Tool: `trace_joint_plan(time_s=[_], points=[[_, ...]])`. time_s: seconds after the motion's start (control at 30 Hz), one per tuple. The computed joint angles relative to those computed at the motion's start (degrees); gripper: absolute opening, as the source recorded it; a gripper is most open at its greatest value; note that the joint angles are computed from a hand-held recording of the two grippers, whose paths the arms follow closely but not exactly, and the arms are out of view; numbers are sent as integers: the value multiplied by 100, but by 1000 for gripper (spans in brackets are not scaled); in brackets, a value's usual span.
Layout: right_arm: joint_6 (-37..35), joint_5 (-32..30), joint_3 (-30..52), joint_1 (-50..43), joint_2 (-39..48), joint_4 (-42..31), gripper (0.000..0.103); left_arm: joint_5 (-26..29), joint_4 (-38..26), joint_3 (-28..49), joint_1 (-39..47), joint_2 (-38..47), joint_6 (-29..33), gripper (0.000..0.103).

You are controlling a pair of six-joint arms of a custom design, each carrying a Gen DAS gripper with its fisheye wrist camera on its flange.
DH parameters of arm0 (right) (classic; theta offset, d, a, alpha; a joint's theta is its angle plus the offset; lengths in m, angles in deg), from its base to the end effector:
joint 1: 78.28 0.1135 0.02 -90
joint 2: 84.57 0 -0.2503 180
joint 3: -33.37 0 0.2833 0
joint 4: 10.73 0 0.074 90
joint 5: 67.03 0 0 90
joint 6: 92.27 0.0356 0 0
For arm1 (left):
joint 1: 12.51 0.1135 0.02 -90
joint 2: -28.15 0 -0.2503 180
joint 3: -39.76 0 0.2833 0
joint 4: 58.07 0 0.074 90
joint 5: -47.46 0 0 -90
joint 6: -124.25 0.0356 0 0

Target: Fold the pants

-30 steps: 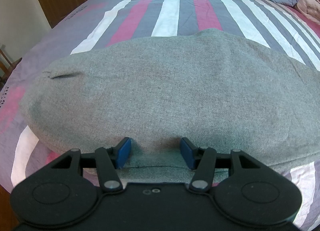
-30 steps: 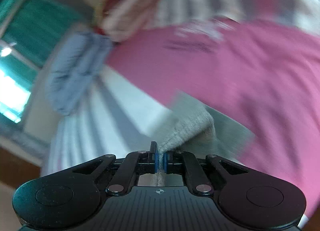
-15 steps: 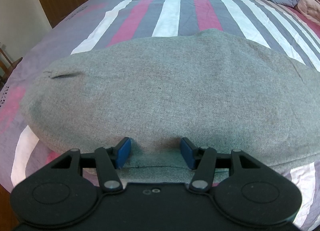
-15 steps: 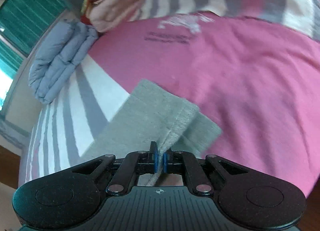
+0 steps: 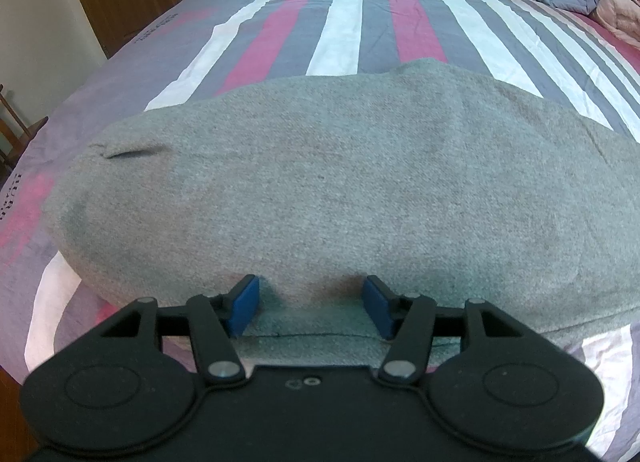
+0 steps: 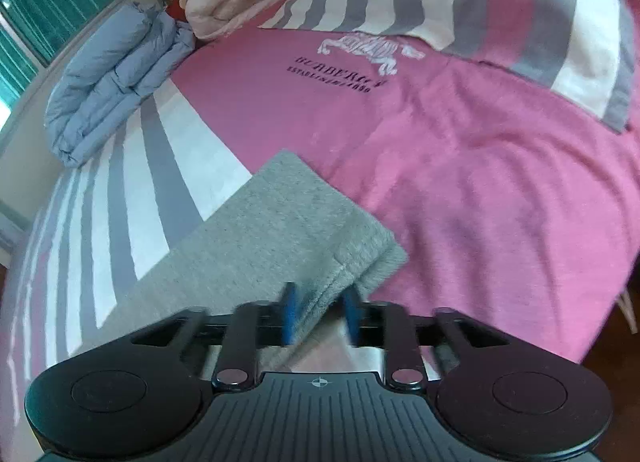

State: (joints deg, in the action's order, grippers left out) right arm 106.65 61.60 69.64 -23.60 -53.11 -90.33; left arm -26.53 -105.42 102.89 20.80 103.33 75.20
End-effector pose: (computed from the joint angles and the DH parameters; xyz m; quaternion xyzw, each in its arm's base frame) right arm 0.0849 0.0814 0.1696 0.4654 0.8126 0.0769 0.3423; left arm 0.2462 0.1500 0.2032 0.1003 0.9506 0.0506 0.2894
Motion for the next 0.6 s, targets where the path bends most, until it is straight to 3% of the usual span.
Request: trace_joint_plan(time_s=[0.03, 0.13, 0.27, 0.47, 0.6], points=[[223, -12, 154, 149, 275, -190, 60, 12, -8, 2, 11, 0, 5, 50], [875, 478, 580, 800, 930, -614, 62, 51, -40, 31, 37, 19, 5, 50], [-222, 648, 800, 755, 1162, 417, 61, 79, -79, 75, 56, 49, -33, 50], [-1337, 79, 778, 459, 2141, 2444, 62, 66, -103, 93, 53, 34, -97, 51], [-1794, -401, 1120, 357, 3143, 2737, 61, 84, -169, 157, 56, 61, -163, 57]])
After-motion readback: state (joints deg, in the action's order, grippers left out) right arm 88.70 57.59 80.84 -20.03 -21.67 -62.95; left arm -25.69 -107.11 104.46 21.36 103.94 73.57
